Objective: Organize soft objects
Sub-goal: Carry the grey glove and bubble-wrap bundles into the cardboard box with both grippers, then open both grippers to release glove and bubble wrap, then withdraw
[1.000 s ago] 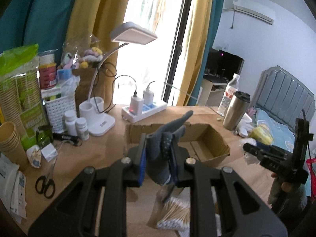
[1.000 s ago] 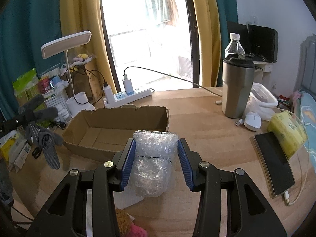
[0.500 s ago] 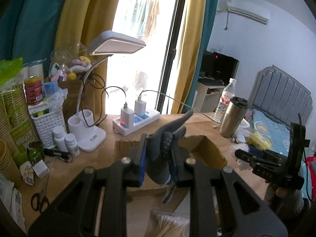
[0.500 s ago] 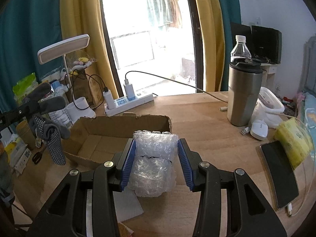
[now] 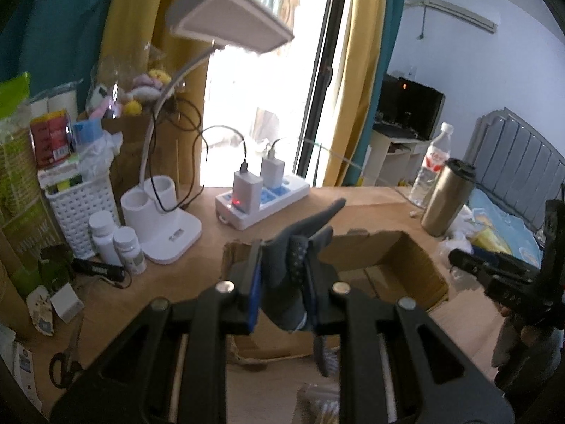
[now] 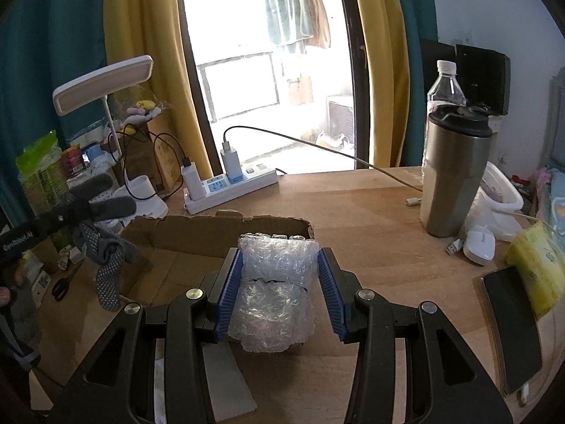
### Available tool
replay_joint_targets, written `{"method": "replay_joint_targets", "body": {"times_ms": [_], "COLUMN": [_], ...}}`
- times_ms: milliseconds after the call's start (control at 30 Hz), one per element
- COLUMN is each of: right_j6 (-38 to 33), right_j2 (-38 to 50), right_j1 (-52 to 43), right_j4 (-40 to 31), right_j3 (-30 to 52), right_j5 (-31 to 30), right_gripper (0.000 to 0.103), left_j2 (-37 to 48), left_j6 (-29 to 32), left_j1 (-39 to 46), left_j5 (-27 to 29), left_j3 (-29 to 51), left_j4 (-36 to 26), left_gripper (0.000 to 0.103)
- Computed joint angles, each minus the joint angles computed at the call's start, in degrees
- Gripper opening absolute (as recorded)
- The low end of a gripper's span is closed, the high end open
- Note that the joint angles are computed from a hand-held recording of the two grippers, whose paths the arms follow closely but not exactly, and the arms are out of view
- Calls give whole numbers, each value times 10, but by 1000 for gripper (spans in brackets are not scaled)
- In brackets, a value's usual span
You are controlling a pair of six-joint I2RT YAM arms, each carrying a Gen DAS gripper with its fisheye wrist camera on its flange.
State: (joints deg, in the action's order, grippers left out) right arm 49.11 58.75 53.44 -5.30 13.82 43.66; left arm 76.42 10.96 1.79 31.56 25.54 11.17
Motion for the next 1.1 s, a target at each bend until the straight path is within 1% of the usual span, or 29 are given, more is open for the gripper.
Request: {"method": "replay_joint_targets", "body": {"times_ms": [167, 433, 500, 600, 733, 800, 833, 867, 900, 933, 967, 1100], "right_j6": [-30, -58, -62, -65, -68, -67, -65, -65, -64, -62, -60, -52], "right_j2": [38, 87, 102, 125, 149, 153, 154, 155, 153, 150, 150, 141], "right_j1": [-36, -72, -76, -80, -84, -84, -84, -86, -86, -85, -83, -74], "right_j4": [56, 115, 129, 147, 162, 160, 157, 156, 155, 153, 152, 139], "right_j3": [-2, -2, 0, 5, 11, 14, 16, 17, 17, 17, 18, 20], "right_j5": [-30, -67, -74, -84, -93, -91, -91, -91, -92, -91, -88, -75], "right_gripper": [47, 47, 47, 47, 47, 50, 56, 58, 63, 68, 70, 70], "left_j2": [69, 142, 153, 167, 162, 157, 155, 153, 151, 147, 143, 119], "left_j6": [1, 19, 23, 28, 36, 39, 40, 42, 43, 44, 42, 40], "left_j1": [-9, -34, -39, -41, -41, -42, -42, -41, -40, -37, -33, -22], "left_j5": [-14, -56, -67, -68, -66, -68, -70, -69, -68, -65, -58, -44], "left_j3": [19, 43, 48, 59, 57, 55, 54, 54, 53, 51, 47, 38], "left_j4": [30, 40, 37, 21, 15, 14, 12, 10, 9, 9, 11, 5], "left_gripper": [21, 21, 23, 24, 29, 31, 31, 36, 46, 53, 60, 62]}}
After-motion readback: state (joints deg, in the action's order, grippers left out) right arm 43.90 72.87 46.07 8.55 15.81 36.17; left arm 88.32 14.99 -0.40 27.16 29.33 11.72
